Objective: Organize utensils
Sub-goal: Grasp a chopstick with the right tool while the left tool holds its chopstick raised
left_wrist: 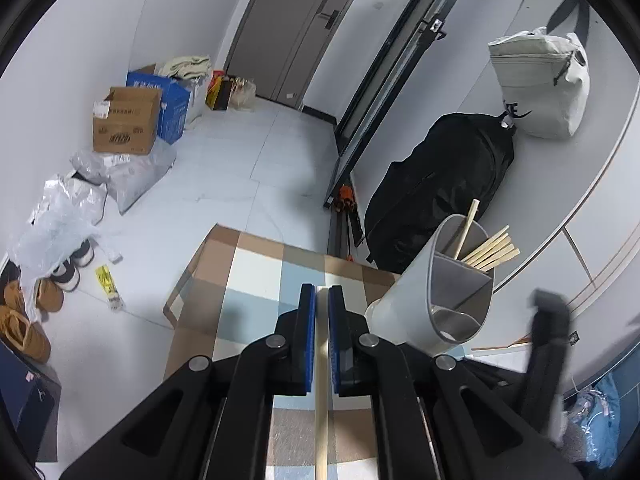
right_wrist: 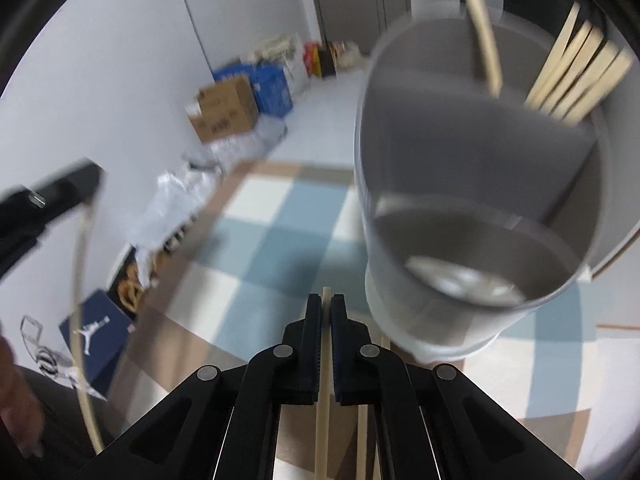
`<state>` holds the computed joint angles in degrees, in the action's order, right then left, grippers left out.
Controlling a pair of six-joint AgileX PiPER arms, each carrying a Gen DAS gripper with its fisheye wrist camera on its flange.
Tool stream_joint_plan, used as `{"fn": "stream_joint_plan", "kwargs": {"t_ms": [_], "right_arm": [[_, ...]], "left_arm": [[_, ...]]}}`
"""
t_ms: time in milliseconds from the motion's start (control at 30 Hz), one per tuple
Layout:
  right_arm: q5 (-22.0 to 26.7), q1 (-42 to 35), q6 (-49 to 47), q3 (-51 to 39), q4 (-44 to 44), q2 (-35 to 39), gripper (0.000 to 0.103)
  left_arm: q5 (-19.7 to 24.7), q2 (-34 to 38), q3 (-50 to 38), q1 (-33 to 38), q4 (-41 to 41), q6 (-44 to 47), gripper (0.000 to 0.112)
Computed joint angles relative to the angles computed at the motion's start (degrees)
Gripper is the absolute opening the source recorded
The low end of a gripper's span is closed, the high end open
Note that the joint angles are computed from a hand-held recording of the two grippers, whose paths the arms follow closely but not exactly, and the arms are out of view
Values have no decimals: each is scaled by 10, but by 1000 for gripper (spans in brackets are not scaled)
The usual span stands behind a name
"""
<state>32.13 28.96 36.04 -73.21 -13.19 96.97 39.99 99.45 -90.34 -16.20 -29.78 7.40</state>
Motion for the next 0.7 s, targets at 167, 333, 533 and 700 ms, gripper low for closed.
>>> {"fn": "stream_joint_plan", "kwargs": {"t_ms": [167,333,533,700], "right_arm": [[-17,-9,1,1,-3,-42,3],[-34,-10,4,-1,-10,-85,3],[-44,-24,-31,0,5,-131,3],[-44,-48,-79,-14,41,-161,3]], "left_arm": [[-13,-5,-7,-13,8,-10,2],[-21,-18,-17,-15,-47,28,2],[-25,-12,-60,-18,-95,45,2],[-44,6,-118,-39,-54,7,2]]}}
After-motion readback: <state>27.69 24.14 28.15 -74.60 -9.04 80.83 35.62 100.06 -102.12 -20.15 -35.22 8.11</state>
